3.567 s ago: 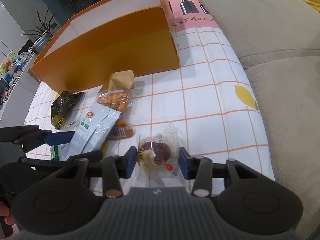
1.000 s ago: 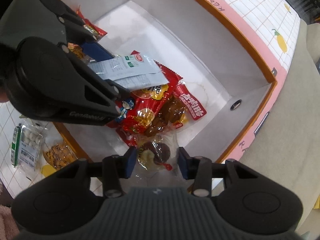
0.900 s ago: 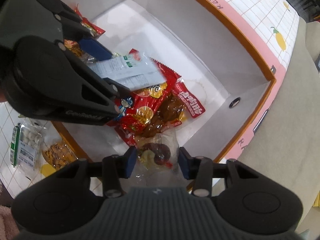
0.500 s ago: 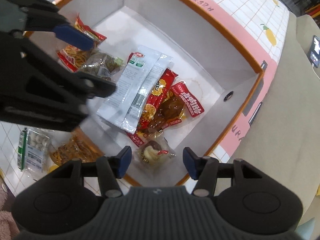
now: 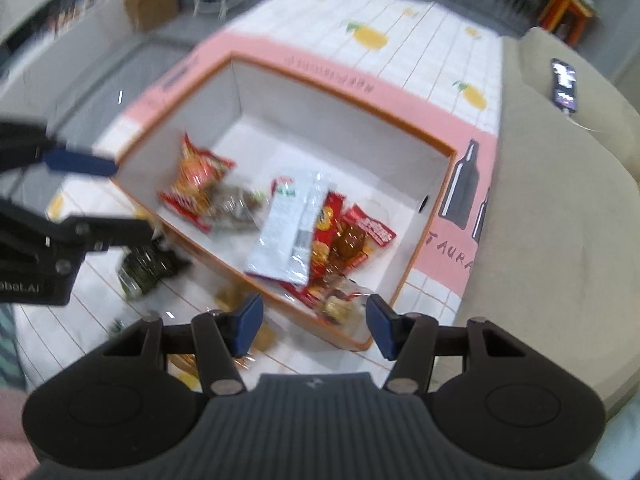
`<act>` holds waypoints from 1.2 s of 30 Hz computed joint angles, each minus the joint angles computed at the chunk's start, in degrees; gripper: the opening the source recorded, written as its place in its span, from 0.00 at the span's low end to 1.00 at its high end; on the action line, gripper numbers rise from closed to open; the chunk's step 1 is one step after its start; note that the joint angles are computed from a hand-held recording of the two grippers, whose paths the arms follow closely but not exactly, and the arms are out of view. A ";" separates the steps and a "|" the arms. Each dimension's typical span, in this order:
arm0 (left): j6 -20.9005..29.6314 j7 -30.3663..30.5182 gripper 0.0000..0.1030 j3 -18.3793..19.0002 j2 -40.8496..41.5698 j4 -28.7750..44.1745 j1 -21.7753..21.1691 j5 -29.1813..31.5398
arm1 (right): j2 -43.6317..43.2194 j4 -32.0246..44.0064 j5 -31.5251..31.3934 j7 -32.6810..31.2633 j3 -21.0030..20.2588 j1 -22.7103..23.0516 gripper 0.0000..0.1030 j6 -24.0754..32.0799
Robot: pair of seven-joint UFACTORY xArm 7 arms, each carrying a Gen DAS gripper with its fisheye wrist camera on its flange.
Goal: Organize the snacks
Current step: 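Withdraw both tools from the box back toward the remaining snacks, then grasp the green sausage stick with the left tool while the right tool grasps the quail-egg pack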
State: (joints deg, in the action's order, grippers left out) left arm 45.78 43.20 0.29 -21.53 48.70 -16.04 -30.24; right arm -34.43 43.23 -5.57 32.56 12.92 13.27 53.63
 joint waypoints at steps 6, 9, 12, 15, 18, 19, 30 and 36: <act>1.67 -2.44 0.75 2.49 -7.63 -7.89 2.00 -1.28 | -9.37 -9.27 -1.79 18.24 9.25 -0.09 0.54 -7.92; -0.54 -4.54 0.75 2.09 -11.23 -12.86 3.55 0.97 | -12.42 -12.01 -3.25 27.61 14.43 0.46 0.54 -8.95; -0.85 -7.01 0.68 2.31 -13.39 -16.73 4.79 4.05 | -14.30 -14.46 -4.57 37.38 19.38 1.58 0.54 -10.62; -1.00 -8.24 0.66 2.92 -13.77 -19.24 5.28 6.20 | -14.57 -15.59 -6.50 46.28 24.78 2.09 0.54 -11.06; -2.03 -9.07 0.66 3.55 -12.84 -21.26 5.29 6.82 | -13.24 -15.63 -7.93 53.80 29.15 2.47 0.54 -10.67; -2.54 -9.46 0.64 3.70 -13.09 -22.38 5.36 6.71 | -12.61 -15.87 -8.44 55.96 30.09 2.56 0.54 -11.27; -9.21 -10.03 0.55 4.24 -10.37 -27.60 3.87 8.25 | -1.00 -14.99 -19.80 63.43 32.21 3.11 0.54 -14.85; -10.47 -7.19 0.55 6.37 -7.87 -26.91 2.14 3.81 | 4.07 -14.82 -26.84 66.26 29.84 4.46 0.60 -17.83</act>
